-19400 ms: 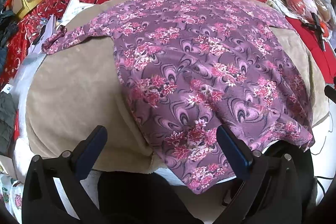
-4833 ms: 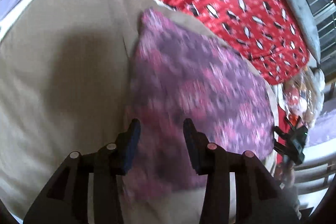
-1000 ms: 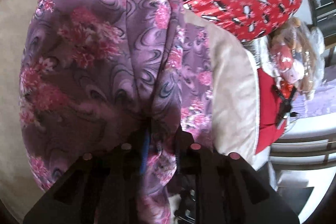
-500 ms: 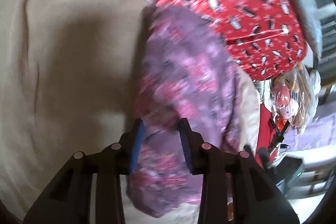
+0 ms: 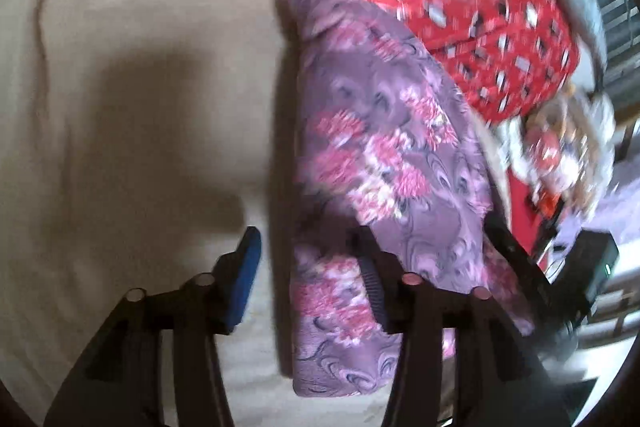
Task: Fold small clothes
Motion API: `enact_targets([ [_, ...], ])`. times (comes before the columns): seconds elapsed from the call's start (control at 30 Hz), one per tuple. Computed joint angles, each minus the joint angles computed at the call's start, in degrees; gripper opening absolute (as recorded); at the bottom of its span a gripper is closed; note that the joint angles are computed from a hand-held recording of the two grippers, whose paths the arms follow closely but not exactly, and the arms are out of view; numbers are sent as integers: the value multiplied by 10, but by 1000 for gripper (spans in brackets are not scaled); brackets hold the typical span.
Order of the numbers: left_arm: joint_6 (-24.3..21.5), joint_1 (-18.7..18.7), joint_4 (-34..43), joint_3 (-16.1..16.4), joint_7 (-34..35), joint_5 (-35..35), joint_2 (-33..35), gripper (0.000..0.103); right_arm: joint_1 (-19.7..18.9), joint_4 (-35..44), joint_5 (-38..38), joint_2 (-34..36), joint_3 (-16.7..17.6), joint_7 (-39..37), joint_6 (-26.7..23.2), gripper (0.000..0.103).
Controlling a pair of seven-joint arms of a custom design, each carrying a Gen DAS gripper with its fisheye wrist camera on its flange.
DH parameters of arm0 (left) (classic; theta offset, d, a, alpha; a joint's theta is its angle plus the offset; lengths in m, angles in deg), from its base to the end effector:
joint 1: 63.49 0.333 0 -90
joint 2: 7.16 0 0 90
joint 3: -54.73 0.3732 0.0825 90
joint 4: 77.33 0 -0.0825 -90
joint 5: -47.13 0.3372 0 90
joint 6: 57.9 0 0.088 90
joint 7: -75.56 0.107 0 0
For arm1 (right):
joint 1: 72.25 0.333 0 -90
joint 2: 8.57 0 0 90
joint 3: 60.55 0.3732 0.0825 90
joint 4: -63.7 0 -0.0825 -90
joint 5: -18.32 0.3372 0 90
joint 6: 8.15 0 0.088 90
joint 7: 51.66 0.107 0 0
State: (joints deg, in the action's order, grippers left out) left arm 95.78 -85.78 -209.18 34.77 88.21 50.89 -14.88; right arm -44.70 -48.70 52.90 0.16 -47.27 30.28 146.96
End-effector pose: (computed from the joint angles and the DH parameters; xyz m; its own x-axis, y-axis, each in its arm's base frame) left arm 0.3544 -0.3356 0.5390 0.4271 -0.7855 0.4479 -0.8072 -0.5545 -0.2027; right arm 0.4713 0.3694 0.5424 0.4288 -0.7814 -0.4533 -0.8581 -0.1955 -0.4748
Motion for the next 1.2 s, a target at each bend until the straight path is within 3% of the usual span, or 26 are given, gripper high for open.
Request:
enact_targets([
  [0.07, -22, -7, 22, -4, 11, 2, 26, 50, -19, -10, -36, 11, -6, 51, -66, 7],
  [0.1, -33, -8, 32, -6, 8, 17, 31, 49, -17, -19, -10, 7, -14, 32, -71, 7],
  [0.23, -35, -2, 38, 4, 2, 41, 17, 49, -31, -16, 64, -10, -9, -14, -30, 15],
  [0.3, -29, 7, 40, 12, 2, 37, 17, 49, -37, 19, 109, 6, -4, -48, -44, 31],
  [0.33, -31, 9, 42, 16, 9, 30, 20, 49, -34, 37, 103, 19, -5, -45, -48, 51],
  [0.37, -37, 11, 48, 19, 16, 25, 25, 49, -27, 66, 75, 41, -7, -34, -59, 60],
  [0.43, -51, 15, 65, 24, 34, 13, 43, 49, -3, 105, 0, 77, -17, 14, -58, 60],
  [0.5, -52, 15, 72, 26, 43, 3, 53, 49, -1, 148, -35, 113, -12, 37, -96, 57],
  [0.53, -50, 15, 77, 26, 40, 3, 57, 49, -3, 166, -43, 127, -4, 28, -109, 29],
  [0.57, -44, 15, 79, 26, 42, 4, 57, 49, -3, 166, -56, 126, -1, 18, -112, 7],
  [0.67, -52, 16, 92, 23, 26, 49, 56, 49, -15, 116, -34, 90, 19, -40, -24, 4],
  [0.7, -57, 17, 95, 23, 16, 71, 59, 52, -31, 98, 13, 79, 34, -62, 8, 4],
  [0.77, -62, 16, 100, 25, 13, 78, 71, 66, -30, 74, 26, 74, 20, -38, 46, 3],
  [0.87, -65, 13, 101, 29, 39, 46, 91, 71, -17, 92, -52, 106, -16, 52, -42, 5],
  [0.93, -55, 12, 88, 32, 45, 37, 75, 70, -34, 85, -34, 99, -2, 44, -52, 12],
  [0.97, -57, 13, 81, 32, 40, 37, 62, 70, -55, 74, 15, 85, 14, 25, -40, 17],
  [1.03, -51, 13, 69, 28, 12, 53, 46, 70, -94, 53, 138, 58, 47, -62, -34, 19],
  [1.1, -45, 15, 51, 19, -25, 74, 28, 70, -103, 32, 192, 34, 50, -125, -50, 32],
  [1.17, -60, 10, 61, 14, -19, 63, 45, 70, -67, 23, 130, 32, 14, -96, -82, 51],
  [1.2, -70, 7, 68, 13, -12, 55, 54, 71, -59, 40, 55, 45, 5, -43, -123, 51],
])
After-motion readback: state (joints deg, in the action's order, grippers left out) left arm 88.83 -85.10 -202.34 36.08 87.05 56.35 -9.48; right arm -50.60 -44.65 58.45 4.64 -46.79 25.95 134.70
